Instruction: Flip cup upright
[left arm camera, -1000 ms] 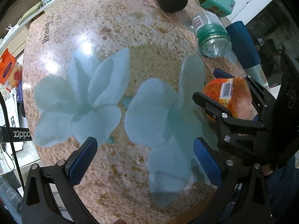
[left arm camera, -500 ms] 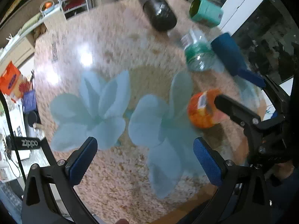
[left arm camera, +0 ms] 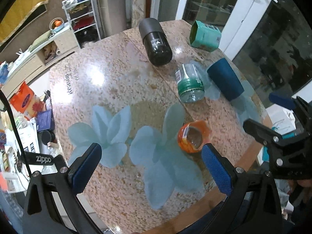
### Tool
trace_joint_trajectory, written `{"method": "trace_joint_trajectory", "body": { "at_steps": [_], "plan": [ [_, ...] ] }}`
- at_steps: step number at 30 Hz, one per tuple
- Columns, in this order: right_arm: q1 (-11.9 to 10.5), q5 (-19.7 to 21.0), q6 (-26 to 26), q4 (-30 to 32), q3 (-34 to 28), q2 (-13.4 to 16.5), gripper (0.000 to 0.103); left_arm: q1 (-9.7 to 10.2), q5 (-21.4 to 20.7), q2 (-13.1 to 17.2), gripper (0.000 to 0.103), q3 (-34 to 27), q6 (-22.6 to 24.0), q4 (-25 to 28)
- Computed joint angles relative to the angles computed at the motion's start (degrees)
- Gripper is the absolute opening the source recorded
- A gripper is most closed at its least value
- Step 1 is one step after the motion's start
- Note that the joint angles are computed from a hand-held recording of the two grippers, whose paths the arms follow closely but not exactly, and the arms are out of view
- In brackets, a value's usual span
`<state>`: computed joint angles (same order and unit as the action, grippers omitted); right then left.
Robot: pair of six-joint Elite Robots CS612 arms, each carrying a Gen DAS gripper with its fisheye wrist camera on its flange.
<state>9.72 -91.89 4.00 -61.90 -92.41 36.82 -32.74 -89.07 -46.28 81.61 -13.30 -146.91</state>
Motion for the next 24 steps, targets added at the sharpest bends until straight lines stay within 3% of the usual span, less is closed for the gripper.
{"method": "trace_joint_trajectory", "body": {
  "at_steps": [10, 24],
  "plan": [
    [-2.3, 6.4, -3.0, 5.4, -1.1, -0.6, 0.103, -2.3, 5.4, -1.1, 0.103, -0.4, -8.1, 2.9],
    [-4.6, 11.0, -7.2, 5.9, -2.8, -0.2, 0.103, -4.63, 9.7, -1.9, 0.103, -0.1, -12.6, 3.1]
  ]
}}
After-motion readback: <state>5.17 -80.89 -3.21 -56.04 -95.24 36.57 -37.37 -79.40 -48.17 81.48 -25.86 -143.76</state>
